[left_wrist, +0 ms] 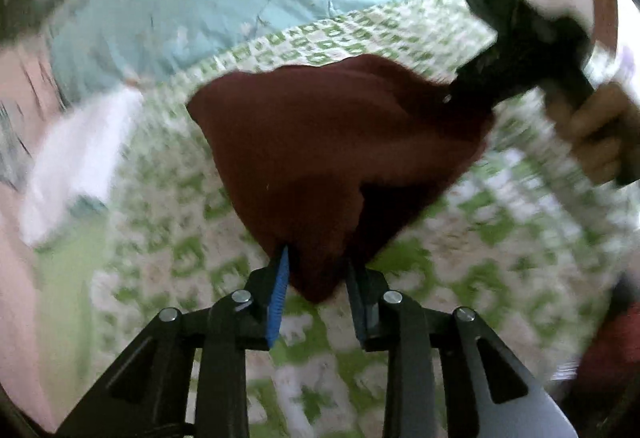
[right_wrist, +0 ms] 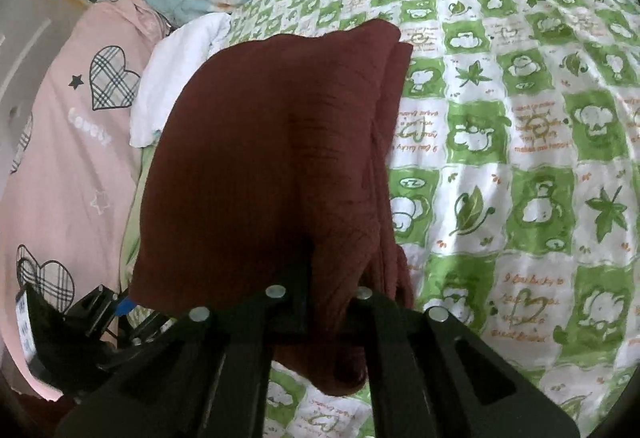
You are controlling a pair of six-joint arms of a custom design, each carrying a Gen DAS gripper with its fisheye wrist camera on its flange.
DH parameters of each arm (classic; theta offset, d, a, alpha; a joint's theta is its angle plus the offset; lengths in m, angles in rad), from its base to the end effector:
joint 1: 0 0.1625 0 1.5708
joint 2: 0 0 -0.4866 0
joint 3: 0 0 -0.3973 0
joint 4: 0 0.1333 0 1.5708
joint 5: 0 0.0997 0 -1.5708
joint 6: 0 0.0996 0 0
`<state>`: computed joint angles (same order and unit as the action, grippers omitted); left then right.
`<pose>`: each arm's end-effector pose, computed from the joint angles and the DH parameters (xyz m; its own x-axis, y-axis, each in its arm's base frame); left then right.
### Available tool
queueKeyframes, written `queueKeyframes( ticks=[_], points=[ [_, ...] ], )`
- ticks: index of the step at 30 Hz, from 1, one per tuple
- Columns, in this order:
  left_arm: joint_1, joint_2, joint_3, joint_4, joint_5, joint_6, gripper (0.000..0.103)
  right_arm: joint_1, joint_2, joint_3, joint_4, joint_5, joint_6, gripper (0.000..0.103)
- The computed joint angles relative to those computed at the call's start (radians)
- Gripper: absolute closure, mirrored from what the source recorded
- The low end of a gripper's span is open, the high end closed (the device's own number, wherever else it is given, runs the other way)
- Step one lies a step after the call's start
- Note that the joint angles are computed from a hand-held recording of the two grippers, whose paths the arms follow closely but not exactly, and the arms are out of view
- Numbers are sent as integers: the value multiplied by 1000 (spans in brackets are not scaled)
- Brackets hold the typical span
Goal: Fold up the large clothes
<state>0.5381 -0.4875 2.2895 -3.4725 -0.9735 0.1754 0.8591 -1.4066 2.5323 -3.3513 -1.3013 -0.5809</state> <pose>-0.2862 -0.3913 -0.0683 -0.3155 0.7599 -0.5684 0.9236 0.3832 -0.0004 -0.1325 -0.3983 0.2685 -0.9830 0.0940 0.1577 -0.0256 0.7802 -0.6250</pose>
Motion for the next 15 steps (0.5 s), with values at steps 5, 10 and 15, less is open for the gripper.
queueKeyframes(
  ticks=[5, 10, 15],
  points=[
    [101, -137, -22, 60, -223, -63, 74, -11, -65, 49, -86, 17, 58, 84],
    [184, -136, -134, 110, -448, -28, 76, 58, -80, 78, -208, 87, 85, 82],
    [244, -68, -273, 349, -548, -35, 81, 203, 48, -45, -100, -6, 91, 82]
  ],
)
